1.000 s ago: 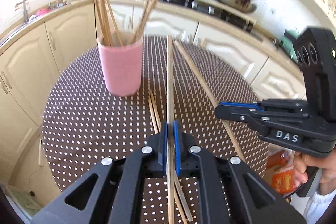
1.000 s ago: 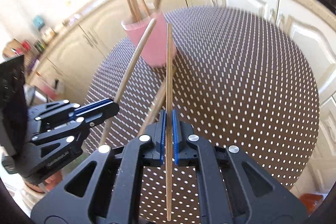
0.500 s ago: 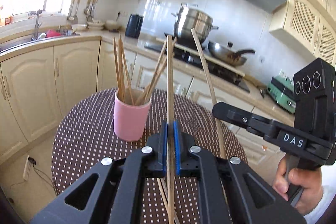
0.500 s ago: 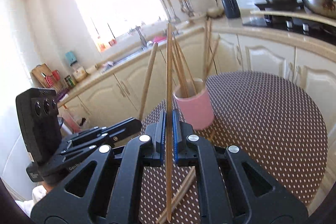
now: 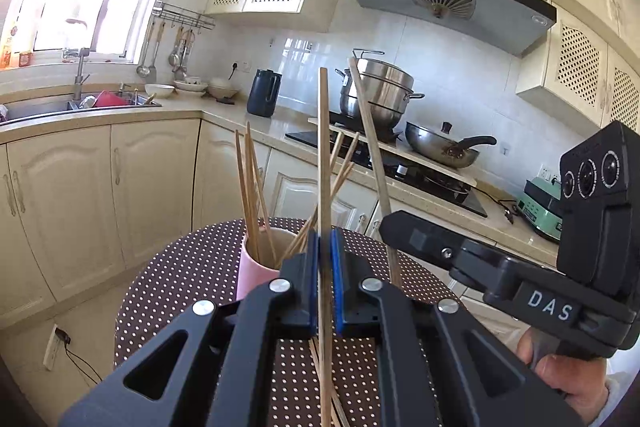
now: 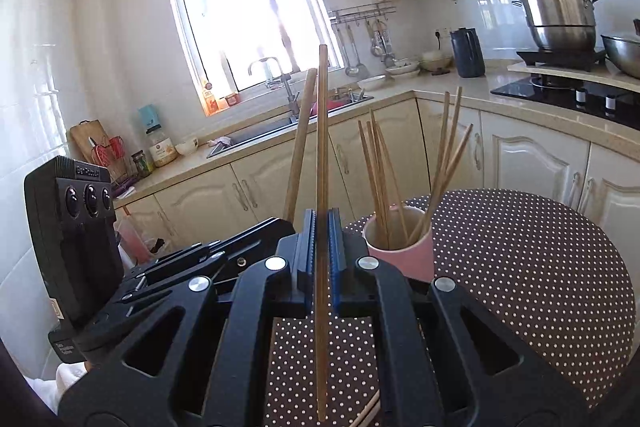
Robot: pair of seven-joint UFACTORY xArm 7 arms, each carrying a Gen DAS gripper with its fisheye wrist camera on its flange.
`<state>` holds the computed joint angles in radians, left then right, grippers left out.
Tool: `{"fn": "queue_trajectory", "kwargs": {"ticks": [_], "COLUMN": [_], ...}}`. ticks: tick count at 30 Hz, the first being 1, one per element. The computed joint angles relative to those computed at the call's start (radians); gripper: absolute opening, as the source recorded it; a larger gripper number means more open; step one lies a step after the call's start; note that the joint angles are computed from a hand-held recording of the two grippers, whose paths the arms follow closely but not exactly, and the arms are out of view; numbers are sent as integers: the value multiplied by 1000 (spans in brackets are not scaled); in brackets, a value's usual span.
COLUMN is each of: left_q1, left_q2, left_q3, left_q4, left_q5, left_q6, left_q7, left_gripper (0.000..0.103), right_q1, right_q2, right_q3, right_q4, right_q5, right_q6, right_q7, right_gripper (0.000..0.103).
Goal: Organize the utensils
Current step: 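Lift both held chopsticks upright and carry them over the pink cup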
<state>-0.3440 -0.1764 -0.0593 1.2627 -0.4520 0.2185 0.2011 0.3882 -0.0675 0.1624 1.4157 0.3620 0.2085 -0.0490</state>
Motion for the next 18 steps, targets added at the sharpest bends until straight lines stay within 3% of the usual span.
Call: {"fn": "queue_trajectory", "kwargs": {"ticks": [18], "left_q1": [10], "left_q2": [114], "left_q3": [6], "left_q4": [115], "left_q5": [-202], "left_q6": [-104], "left_q7": [215], "left_gripper": [6], "right_q1": [-41], "right_q2": [162], "right_q3": [48], "right_q4": [165], "right_q5": [46], "right_q6": [-47], "right_q7": [-85], "right_gripper": [7]}}
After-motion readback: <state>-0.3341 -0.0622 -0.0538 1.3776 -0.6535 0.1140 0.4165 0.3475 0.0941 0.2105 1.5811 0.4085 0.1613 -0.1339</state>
